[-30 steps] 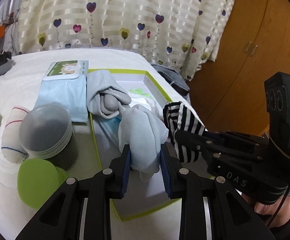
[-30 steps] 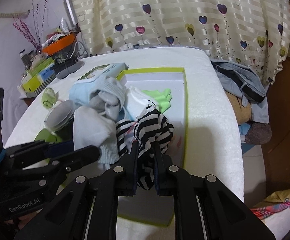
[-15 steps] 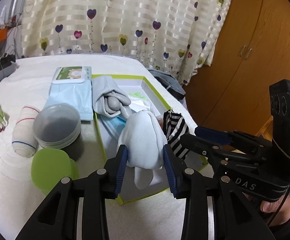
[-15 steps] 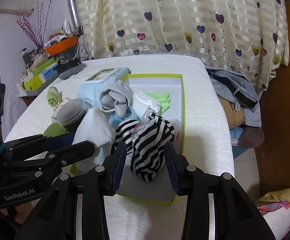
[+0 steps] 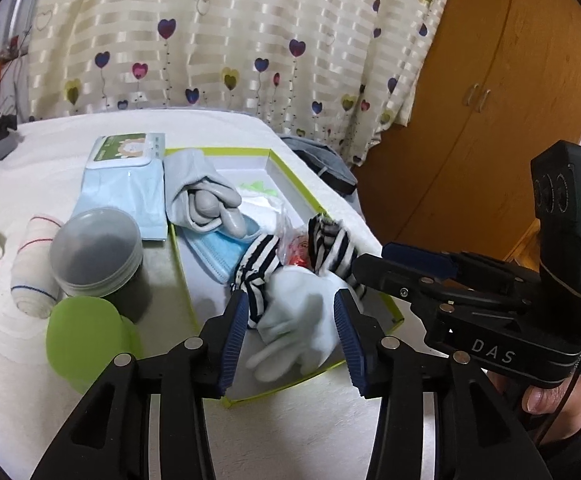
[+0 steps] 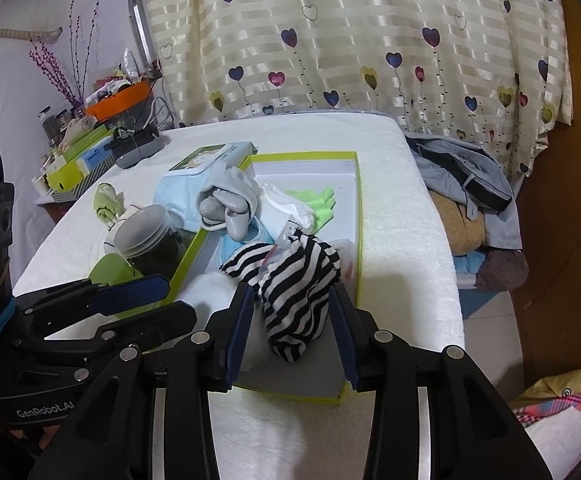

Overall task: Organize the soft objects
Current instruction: 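Lower both socks into the box and open both tools, then withdraw both tools from the box toward the rolled white sock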

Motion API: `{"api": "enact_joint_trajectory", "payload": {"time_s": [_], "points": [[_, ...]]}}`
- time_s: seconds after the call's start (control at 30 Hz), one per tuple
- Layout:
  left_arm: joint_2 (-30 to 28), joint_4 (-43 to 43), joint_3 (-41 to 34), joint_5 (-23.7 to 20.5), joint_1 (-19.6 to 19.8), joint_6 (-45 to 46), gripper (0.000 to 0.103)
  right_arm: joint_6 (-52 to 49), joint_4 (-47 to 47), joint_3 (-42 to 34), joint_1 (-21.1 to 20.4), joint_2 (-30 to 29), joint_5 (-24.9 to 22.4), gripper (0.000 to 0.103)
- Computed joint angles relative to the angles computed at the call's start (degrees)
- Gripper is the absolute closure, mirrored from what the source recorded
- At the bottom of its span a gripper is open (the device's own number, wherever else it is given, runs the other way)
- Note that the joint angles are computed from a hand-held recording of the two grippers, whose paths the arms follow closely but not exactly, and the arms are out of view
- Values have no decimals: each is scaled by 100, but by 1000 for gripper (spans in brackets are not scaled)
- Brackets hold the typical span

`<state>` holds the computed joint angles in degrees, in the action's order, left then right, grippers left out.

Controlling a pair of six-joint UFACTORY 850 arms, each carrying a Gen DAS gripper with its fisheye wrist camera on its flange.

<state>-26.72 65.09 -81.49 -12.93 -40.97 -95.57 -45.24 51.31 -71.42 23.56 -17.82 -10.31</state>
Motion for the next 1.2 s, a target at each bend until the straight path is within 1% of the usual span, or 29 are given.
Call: {"api": "enact_joint_trajectory", "payload": {"time_s": [0.27, 0.6, 0.67, 0.73, 0.77, 0.9, 1.0, 1.07, 1.13, 1.2], "points": [[210, 741, 201, -189, -52, -814, 60, -13, 19, 55, 19, 93, 49, 63], [720, 1859, 684, -691, -224, -1890, 60, -73, 54, 246, 260, 387, 275, 63], [867, 2033, 839, -782, -248, -2085, 60, -382, 350, 298, 324, 453, 349, 63], [959, 2145, 940, -854, -257, -2207, 60, -422, 366, 342, 413, 511, 481, 63], [1034, 2232, 1024, -905, -268, -2310, 60, -656, 582, 354, 442, 530, 499, 63], [1275, 2477, 1311, -1056, -280, -2634, 60, -2158, 2054, 391, 549, 578, 430, 63], [1434, 2591, 1492, -1161, -275, -2820, 60, -2484, 2375, 389, 634, 586, 402, 63], [1566, 2668, 1649, -1264, -278, -2957, 60, -2944, 2852, 394, 698, 594, 399, 63], [1656, 2712, 1757, -1329, -273, -3049, 60, -2951, 2843, 376, 771, 585, 383, 63], [1772, 2796, 1902, -1388, -258, -3200, 60, -2438, 2325, 339, 861, 566, 489, 63]]}}
